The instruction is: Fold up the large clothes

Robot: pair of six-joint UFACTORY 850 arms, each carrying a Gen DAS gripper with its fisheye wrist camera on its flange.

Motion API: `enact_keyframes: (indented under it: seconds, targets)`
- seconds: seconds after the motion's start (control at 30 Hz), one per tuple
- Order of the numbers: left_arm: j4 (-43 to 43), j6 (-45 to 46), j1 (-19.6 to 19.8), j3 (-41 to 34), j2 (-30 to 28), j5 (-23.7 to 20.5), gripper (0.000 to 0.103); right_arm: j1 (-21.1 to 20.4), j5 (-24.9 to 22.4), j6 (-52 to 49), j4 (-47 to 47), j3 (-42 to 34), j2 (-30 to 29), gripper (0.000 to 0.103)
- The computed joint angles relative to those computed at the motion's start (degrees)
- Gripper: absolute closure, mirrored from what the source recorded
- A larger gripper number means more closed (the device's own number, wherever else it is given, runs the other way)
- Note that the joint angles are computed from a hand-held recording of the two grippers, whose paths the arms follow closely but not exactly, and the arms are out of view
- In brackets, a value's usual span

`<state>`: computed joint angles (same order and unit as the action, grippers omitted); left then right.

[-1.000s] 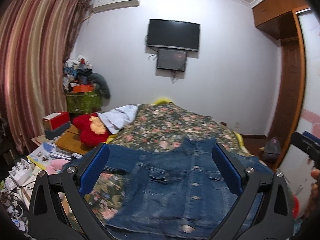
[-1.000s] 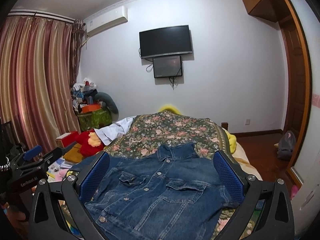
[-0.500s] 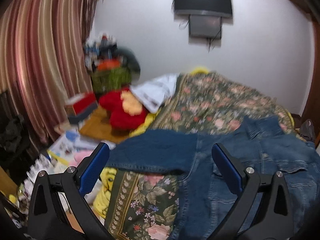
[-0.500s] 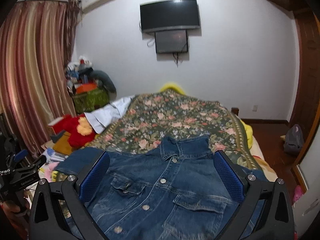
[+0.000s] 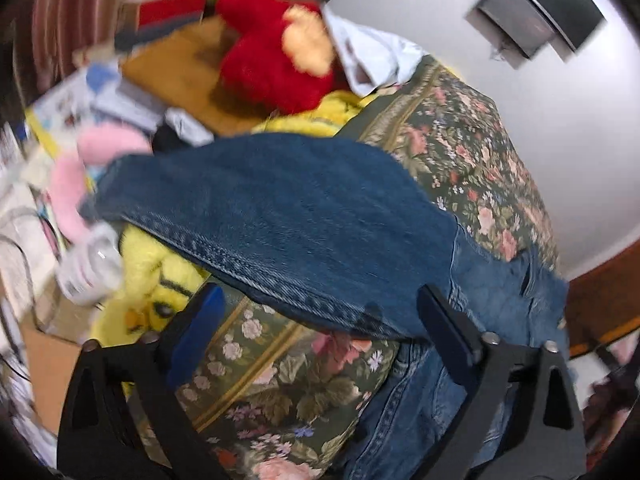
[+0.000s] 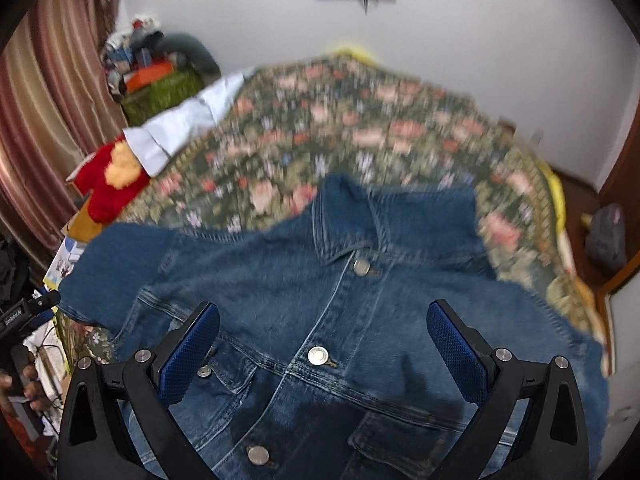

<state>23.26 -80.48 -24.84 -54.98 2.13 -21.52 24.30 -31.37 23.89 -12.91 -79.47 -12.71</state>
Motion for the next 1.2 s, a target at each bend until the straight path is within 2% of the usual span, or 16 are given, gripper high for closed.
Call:
enact_keyframes:
  seconds: [0.07,0.17,0.33,0.43,0.47,0.5,0.53,0.6,0.73,0.83,0.9,1.07,1.2]
  targets:
    - [-6.1,3.9,2.0,1.1,-0.2,3.5,0.011,-0.8,-2.1,-5.5,5.9,-2.1,-2.7,0.0]
    - [-7.8,3.8,3.6,2.1,0.0,6.9,0.014,-1.0,-5.5,-10.6,10.2,-4.8,-6.2,0.0]
    - [-10.9,4.9,6.2,1.3,-1.7,7.1,0.047,-0.8,-11.0,-16.0,15.2,-8.2,-10.8,0.0]
    - [1.8,-5.1,5.4,-0.7,-2.9,2.6,0.064,-0.2,-12.4,-16.2,14.2,-8.5,-11.8,0.0]
    - [7.0,-8.3,4.7,-1.7,-3.3,-0.1,0.069,0.1,-12.1,-16.2,13.3,-8.2,-11.6,0.0]
    - [10.7,-10.0,3.8,-2.9,-3.8,-3.1,0.078,0.2,-12.2,-16.5,13.2,-8.0,-11.4,0.0]
    - [13.7,-10.7,2.9,-4.3,-4.4,-6.2,0.081,0.2,-12.4,-17.2,13.7,-8.0,-11.3,0.0]
    - [18.7,-11.5,1.1,-6.8,-5.3,-11.1,0.085,0.1,-12.3,-18.2,14.8,-7.4,-10.5,0.0]
    - [27.9,-12.6,-2.6,-11.6,-6.1,-17.4,0.091,-0.4,-11.4,-18.8,15.1,-5.5,-7.8,0.0]
    - [33.2,-10.1,-6.1,-17.2,-8.2,-21.5,0.092,-1.2,-11.0,-18.8,15.0,-4.5,-5.9,0.0]
    - [34.1,-7.2,-8.0,-21.3,-10.2,-22.0,0.092,-1.9,-10.4,-18.8,15.2,-3.5,-4.1,0.0]
    - [33.7,-0.4,-12.3,-30.4,-16.3,-19.7,0.094,-3.5,-8.7,-18.7,14.8,-0.6,0.6,0.0]
    - [25.5,11.4,-15.3,-37.9,-23.7,-18.7,0.094,-5.2,-7.6,-18.8,14.3,2.4,4.5,0.0]
